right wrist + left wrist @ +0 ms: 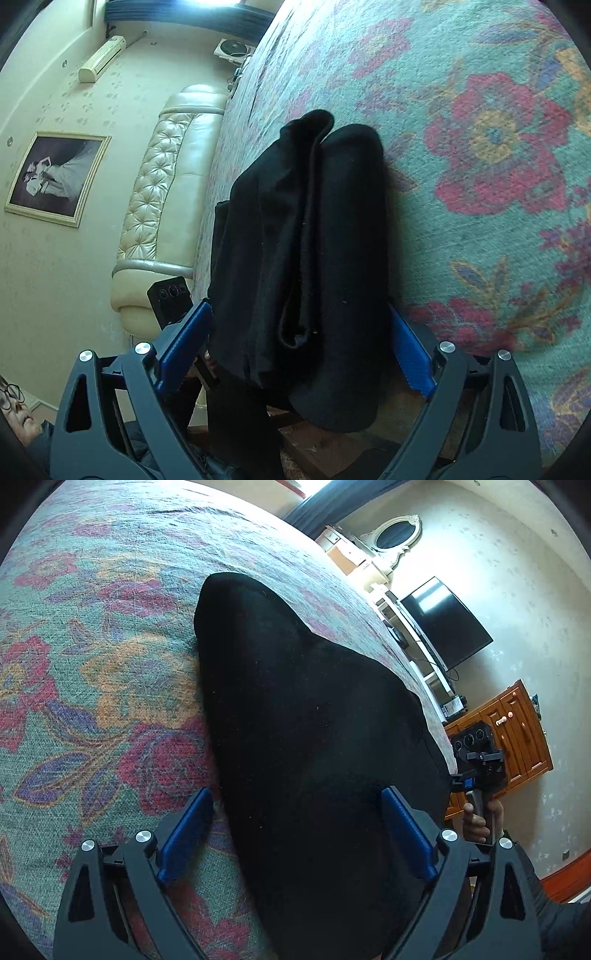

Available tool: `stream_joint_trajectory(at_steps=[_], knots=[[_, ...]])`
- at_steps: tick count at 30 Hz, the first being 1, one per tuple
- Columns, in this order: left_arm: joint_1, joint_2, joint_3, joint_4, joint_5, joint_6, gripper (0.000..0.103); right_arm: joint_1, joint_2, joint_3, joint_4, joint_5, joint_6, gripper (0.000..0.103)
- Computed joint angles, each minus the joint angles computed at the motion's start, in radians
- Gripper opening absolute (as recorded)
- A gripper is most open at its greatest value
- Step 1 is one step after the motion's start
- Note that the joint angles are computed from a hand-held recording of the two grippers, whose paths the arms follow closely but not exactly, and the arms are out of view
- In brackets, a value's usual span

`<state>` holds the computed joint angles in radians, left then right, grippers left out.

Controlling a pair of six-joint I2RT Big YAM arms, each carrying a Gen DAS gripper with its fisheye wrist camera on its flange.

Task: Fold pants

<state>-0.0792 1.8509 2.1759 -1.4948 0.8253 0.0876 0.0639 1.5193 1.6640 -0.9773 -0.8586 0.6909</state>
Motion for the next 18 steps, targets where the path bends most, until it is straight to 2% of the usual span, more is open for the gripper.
stream_joint_trajectory(at_steps=[2, 5, 7, 11, 15, 18], knots=[[-0.007, 0.024, 0.038, -0.023, 0.012, -0.005, 0.091, 0.016, 0.023, 0.024, 0.007, 0.012, -0.003, 0.098], [-0.017, 0.069, 0.109, -0.072, 0.016, -0.009, 0.091, 0.031, 0.042, 0.051, 0.003, 0.042, 0.007, 0.100], [-0.024, 0.087, 0.138, -0.085, 0.010, -0.011, 0.091, 0.026, 0.031, 0.029, 0.028, 0.039, 0.036, 0.100], [-0.027, 0.082, 0.119, -0.061, 0.020, -0.019, 0.091, 0.026, 0.021, 0.013, 0.034, 0.038, 0.041, 0.100], [-0.014, 0.055, 0.059, -0.018, 0.047, -0.022, 0.091, 0.056, 0.028, 0.045, -0.023, 0.095, -0.026, 0.101], [-0.019, 0.044, 0.042, 0.006, 0.043, -0.032, 0.091, 0.051, 0.041, 0.065, -0.049, 0.072, -0.010, 0.101]])
